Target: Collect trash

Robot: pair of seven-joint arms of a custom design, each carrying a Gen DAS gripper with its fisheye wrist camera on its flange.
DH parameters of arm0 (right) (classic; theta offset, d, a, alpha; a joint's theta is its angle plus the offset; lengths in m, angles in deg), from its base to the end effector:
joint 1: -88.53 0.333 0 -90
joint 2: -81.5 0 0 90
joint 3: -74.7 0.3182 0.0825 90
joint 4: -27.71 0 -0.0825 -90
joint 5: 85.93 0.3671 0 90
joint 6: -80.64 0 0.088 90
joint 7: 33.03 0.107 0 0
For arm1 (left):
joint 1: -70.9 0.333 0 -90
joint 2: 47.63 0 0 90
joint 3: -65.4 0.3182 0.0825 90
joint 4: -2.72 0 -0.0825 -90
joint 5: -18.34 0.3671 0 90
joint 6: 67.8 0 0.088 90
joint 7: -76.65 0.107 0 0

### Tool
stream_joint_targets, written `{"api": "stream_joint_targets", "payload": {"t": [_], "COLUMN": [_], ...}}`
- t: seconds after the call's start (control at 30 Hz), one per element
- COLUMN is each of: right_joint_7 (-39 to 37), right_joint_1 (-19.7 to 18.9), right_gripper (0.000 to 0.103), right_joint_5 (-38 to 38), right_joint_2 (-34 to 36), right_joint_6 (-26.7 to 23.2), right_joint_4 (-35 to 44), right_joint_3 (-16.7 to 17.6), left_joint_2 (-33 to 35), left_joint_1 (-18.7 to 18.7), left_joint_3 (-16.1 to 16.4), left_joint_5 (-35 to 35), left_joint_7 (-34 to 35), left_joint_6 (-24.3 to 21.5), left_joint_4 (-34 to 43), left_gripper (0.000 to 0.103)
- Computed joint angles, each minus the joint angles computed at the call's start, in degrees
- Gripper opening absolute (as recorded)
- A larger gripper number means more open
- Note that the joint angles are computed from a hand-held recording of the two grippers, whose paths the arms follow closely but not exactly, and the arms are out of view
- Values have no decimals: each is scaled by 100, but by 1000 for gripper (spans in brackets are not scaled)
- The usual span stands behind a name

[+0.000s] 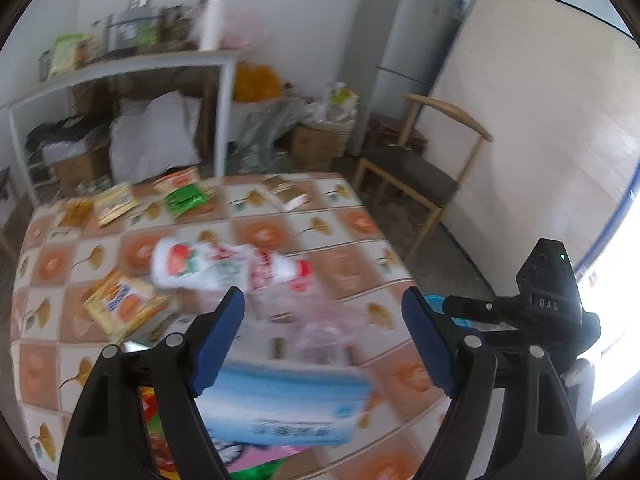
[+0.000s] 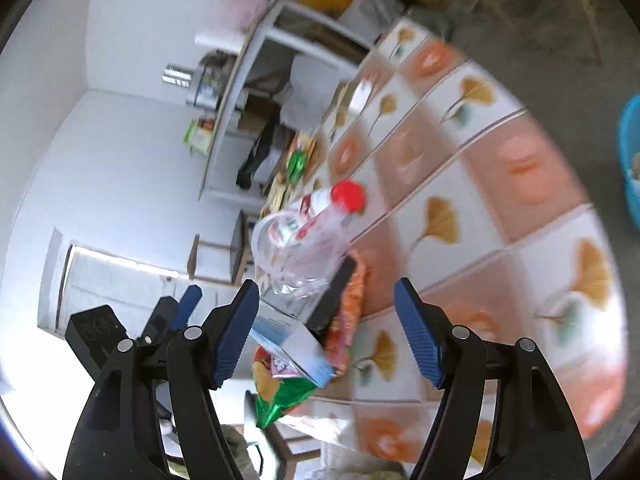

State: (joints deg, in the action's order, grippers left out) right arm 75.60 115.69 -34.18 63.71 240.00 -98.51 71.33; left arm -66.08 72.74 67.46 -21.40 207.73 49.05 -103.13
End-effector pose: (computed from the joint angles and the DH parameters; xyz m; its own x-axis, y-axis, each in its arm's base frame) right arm 0.4631 0.1620 0.6072 -0.2298 -0.4705 -0.8520 -0.7400 0.6530 -0.1609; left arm 0.4703 -0.0001 0.7233 -0.5451 -0.8046 0.2357 -0.6581 0.2365 -0.7148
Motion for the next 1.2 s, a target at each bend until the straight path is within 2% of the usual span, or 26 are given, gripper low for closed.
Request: {"api": "stream_joint_targets", "payload": {"t": [0.1,0.3,0.4,0.6,0.67,0.77,0.9,0.97,1.07,1.2], "right_joint_7": [-125,-28,-113,-382,-468,-607,-765,-835,-917,-964], "right_joint_1": [4,-415,-550,-740,-785,-837,-875,-878,-885,-886], "right_gripper": [65,59,58,37,25,12,7,5,4,3], "right_joint_5": [192,264,410,740,782,877,976,1047,1100,1127], "right_joint_2": [379,903,985,1151,1163,1195,1158,1136,1078,1006], "right_joint_6": [-198,-771,-889,-1180,-1236,-1329,-1319,-1289,-1267,-1214], "right_joint_4": [345,846,914,1083,1117,1169,1149,1127,1093,1049], "right_joint_3": [-60,148,260,383,420,440,467,472,461,440], "left_joint_2": [246,683,825,1113,1208,1402,1659,1725,1804,1837], "left_joint_1": [119,329,428,584,614,631,595,545,455,341], "left_joint_3": [88,100,70,15,-25,-142,-306,-394,-502,-592], "left_joint_5": [41,4,9,-56,-55,190,570,733,1075,1333], "left_joint_7": [-158,-280,-265,-387,-379,-463,-468,-423,-336,-72], "left_joint_6": [-74,-190,-221,-482,-518,-432,-297,-57,190,222], "left_joint_4": [188,586,736,1021,1110,1275,1493,1487,1472,1473], "left_gripper": [78,78,78,78,78,78,78,78,70,58]}}
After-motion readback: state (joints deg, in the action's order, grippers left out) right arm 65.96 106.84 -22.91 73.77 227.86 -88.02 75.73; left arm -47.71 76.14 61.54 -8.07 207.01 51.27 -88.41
